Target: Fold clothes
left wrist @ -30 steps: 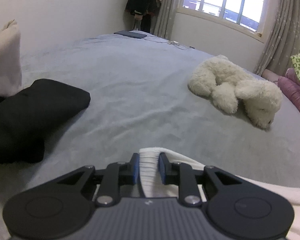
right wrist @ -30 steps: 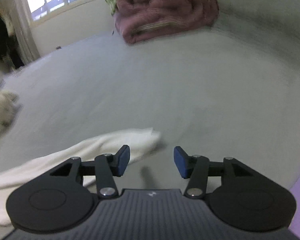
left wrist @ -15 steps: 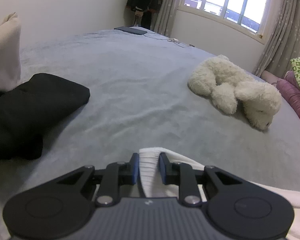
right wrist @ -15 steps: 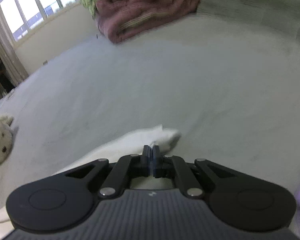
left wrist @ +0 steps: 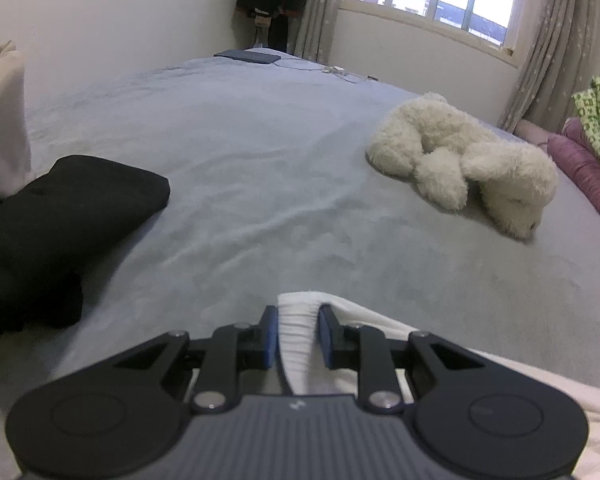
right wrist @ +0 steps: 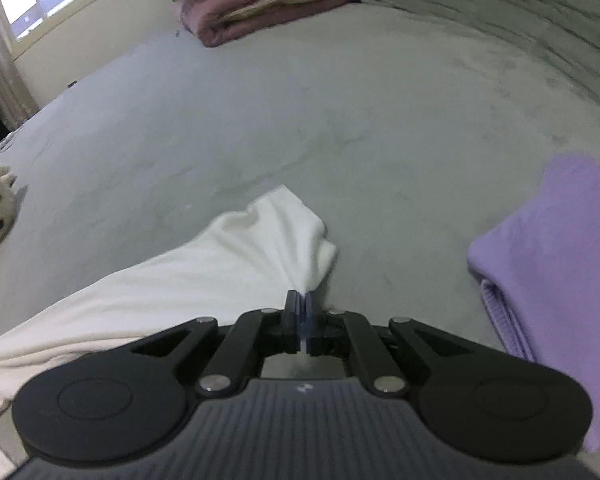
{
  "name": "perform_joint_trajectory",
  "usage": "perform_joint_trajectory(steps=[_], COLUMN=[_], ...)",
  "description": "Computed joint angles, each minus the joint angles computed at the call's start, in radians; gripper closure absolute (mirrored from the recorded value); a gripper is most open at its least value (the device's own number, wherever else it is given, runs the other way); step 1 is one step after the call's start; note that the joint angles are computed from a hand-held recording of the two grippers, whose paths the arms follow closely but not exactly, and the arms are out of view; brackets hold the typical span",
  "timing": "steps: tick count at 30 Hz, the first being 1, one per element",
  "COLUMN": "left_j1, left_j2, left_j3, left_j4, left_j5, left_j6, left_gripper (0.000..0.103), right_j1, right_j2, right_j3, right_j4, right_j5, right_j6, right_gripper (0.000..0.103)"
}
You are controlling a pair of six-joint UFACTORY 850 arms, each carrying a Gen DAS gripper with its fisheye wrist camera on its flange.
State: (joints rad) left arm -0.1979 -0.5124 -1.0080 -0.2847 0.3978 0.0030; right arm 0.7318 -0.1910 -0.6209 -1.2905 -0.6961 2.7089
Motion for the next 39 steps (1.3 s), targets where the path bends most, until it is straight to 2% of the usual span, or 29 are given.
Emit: perform_joint_trajectory(steps=[2,5,6,8,10,15,18,19,20,21,22,25,31,34,39], left_j1=[-0.001,0.003,0.004,0.004,0.005,0.009,0.011,0.011,0.012,0.012,0.012,0.011,0.01,0.007,0.006], left_j2=[0.0,0.002,0.002,0.001,0.001,-0.002,-0.005,-0.006,-0.006,-0.006,-0.006,-0.005,0.005,0.009,0.005], left_j3=[0.0,0.001,0.001,0.0,-0.001,-0.004,-0.005,-0.005,-0.005,-0.005,-0.004,-0.001,0.021,0.029,0.024], left_j4=[-0.005,0.016,0.019,0.022,0.028,0.057,0.076,0.077,0.078,0.078,0.078,0.074,0.097,0.094,0.077], left_j5=[-0.001,-0.004,-0.005,-0.006,-0.008,-0.011,-0.01,-0.01,-0.009,-0.008,-0.006,0.004,0.075,0.105,0.109], left_j6=[0.011,-0.015,-0.018,-0.021,-0.026,-0.059,-0.079,-0.08,-0.08,-0.08,-0.082,-0.077,-0.127,-0.129,-0.119], left_gripper=[0.081,0.081,0.081,0.081,0.081,0.081,0.081,0.081,0.081,0.081,0.081,0.082,0.082,0.082,0.082], right_j1=[-0.029,-0.085,-0.092,-0.102,-0.158,-0.282,-0.327,-0.324,-0.318,-0.31,-0.297,-0.241,-0.211,-0.217,-0.233], right_j2=[-0.008,0.047,0.065,0.067,0.033,-0.051,-0.074,-0.08,-0.086,-0.083,-0.083,-0.087,-0.111,-0.13,-0.197], right_j3=[-0.014,0.018,0.024,0.015,-0.012,-0.074,-0.067,-0.064,-0.06,-0.056,-0.058,-0.067,-0.084,-0.105,-0.181], right_j4=[0.0,-0.162,-0.209,-0.282,-0.348,-0.409,-0.521,-0.536,-0.546,-0.564,-0.568,-0.456,-0.445,-0.443,-0.405], right_j5=[0.062,0.12,0.101,0.027,0.032,0.214,0.294,0.292,0.284,0.274,0.265,0.149,-0.09,-0.143,-0.175], right_j6=[-0.097,-0.125,-0.124,-0.159,-0.25,-0.483,-0.406,-0.379,-0.356,-0.334,-0.343,-0.49,-0.413,-0.402,-0.46], right_gripper=[0.093,0.089,0.087,0.066,0.065,0.065,0.065,0.065,0.067,0.074,0.102,0.103,0.103,0.103,0.103])
